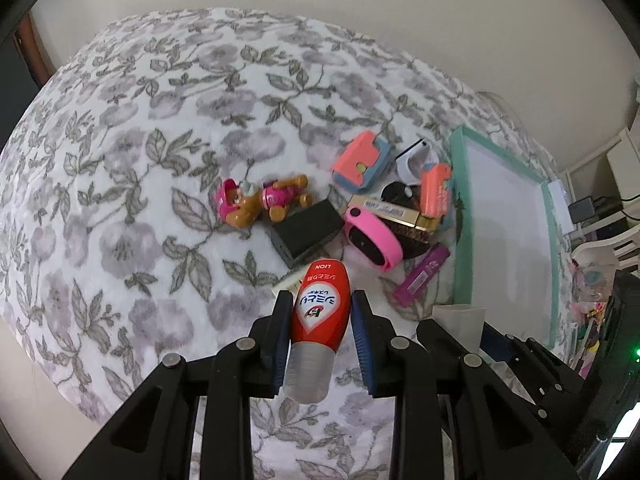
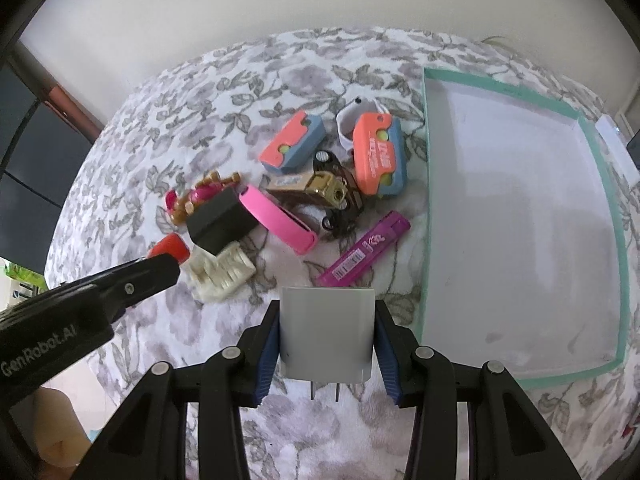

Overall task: Organize rigid objects
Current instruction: 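Lift the white plug and red tube and carry both toward the tray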

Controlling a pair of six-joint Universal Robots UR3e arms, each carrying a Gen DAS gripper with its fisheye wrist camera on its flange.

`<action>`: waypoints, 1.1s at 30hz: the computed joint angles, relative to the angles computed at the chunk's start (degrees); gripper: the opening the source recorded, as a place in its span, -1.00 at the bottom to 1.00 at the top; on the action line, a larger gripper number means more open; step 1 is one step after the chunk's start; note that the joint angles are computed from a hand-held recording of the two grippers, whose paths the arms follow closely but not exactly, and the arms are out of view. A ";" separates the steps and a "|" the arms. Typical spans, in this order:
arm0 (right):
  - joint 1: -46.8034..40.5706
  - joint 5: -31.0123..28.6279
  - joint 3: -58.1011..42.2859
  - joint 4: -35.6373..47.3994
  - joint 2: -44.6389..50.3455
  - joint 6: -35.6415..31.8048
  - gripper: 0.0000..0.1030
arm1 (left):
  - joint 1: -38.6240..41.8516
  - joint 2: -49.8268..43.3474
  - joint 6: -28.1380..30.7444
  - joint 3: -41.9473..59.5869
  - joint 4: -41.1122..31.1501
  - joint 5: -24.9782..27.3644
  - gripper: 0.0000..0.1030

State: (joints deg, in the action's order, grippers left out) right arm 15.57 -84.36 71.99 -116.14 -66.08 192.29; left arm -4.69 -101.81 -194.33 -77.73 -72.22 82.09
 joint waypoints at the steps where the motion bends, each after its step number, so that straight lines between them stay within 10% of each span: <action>1: -0.02 -0.03 0.07 -0.20 -0.17 0.08 -0.11 | 0.08 0.53 0.05 -0.32 0.35 0.03 -0.41; 21: -4.62 -8.66 6.54 -7.20 -7.64 4.07 -0.11 | -9.78 -7.21 -0.41 9.11 12.90 6.90 -0.41; 33: -13.86 -14.66 11.68 -10.82 -10.36 5.06 -0.11 | -18.02 -34.19 -1.93 52.12 -3.58 7.43 -0.40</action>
